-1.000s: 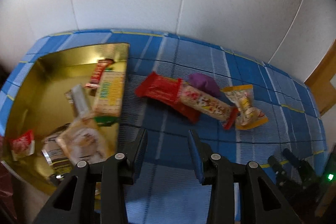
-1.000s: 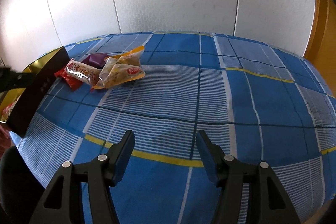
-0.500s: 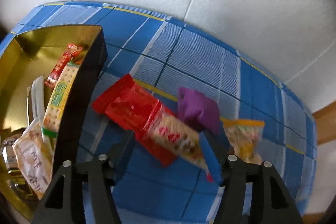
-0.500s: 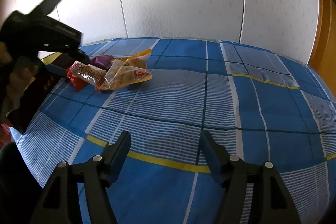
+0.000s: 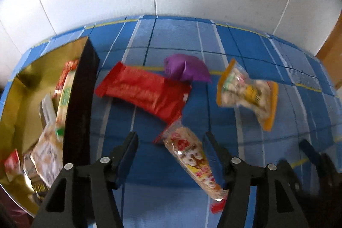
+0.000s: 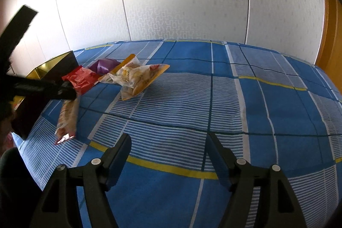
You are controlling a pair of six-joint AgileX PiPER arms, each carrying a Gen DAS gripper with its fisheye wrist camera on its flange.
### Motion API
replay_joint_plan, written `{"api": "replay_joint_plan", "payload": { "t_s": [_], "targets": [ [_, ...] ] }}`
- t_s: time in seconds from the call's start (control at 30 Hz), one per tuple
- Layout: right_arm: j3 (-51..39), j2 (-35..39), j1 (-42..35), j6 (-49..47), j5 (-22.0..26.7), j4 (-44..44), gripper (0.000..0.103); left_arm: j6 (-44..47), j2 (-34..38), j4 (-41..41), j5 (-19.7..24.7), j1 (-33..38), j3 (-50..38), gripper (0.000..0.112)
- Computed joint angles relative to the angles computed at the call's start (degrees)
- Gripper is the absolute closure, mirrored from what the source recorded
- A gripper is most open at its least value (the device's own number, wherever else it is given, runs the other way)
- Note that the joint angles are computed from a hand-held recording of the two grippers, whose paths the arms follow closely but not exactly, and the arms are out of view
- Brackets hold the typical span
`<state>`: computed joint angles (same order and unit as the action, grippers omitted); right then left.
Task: Organize snacks
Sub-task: 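Lower left gripper onto the long puffed-rice stick snack and close it, then lower right gripper onto the purple pouch and close it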
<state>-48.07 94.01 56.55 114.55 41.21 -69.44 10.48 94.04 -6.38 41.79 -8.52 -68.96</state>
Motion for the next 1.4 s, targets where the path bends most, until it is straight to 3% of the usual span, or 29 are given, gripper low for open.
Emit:
{"api": "replay_joint_plan", "payload": {
  "t_s": [0.07, 0.33, 0.5, 0.53, 0.57, 0.6, 0.67, 0.9, 1.13, 1.2, 1.27, 1.4],
  "targets": [
    [0.07, 0.05, -0.23, 0.09, -0.19, -0.23, 0.030, 4.89, -1.14, -3.94, 1.91, 1.97, 1.07, 0.048],
    [0.00, 0.42, -0.22, 0.16, -0.17, -0.55, 0.030, 4.52, -4.44, -8.32, 4.39, 3.56, 4.27, 0.046],
    [-0.09, 0.51, -0.17, 0.24, -0.12, -0.56, 0.029, -0.36, -5.00, -2.83, 1.11, -0.75, 5.72, 0.040],
    [0.01, 0.46, -0.21, 0.33, -0.21, -0.66, 0.029, -1.08, -4.63, -1.70, 0.58, -1.37, 5.88, 0.042],
    [0.10, 0.42, -0.24, 0.40, -0.30, -0.77, 0.029, -1.03, -4.25, -1.33, 0.22, -1.60, 6.06, 0.054],
    [0.06, 0.46, -0.21, 0.36, -0.23, -0.74, 0.029, 0.04, -3.70, -2.24, 0.32, -1.51, 6.32, 0.075],
    [0.03, 0.53, -0.10, 0.20, -0.04, -0.64, 0.029, -0.14, -3.07, -1.30, 0.01, -1.63, 7.10, 0.084],
    [-0.74, 1.31, 0.41, -1.28, 1.06, 0.10, 0.029, 7.45, -10.53, -2.54, -7.80, 0.95, 17.35, 0.084],
    [-2.04, 2.07, 0.79, -4.40, 2.20, 2.32, 0.029, 15.57, -15.10, -8.88, -10.95, 6.11, 23.26, 0.083],
    [-3.08, 1.65, -0.28, -8.26, 0.67, 5.35, 0.035, 16.01, -15.04, -8.89, -12.31, 5.77, 23.82, 0.084],
    [-3.83, 0.32, -3.14, -13.68, -5.11, 8.87, 0.044, 18.41, -16.07, -10.39, -13.33, 6.34, 25.22, 0.084],
    [-9.47, 0.93, -7.92, -27.32, -11.23, 16.67, 0.044, 22.43, -16.97, -12.93, -16.23, 6.40, 27.29, 0.084]
  ]
}}
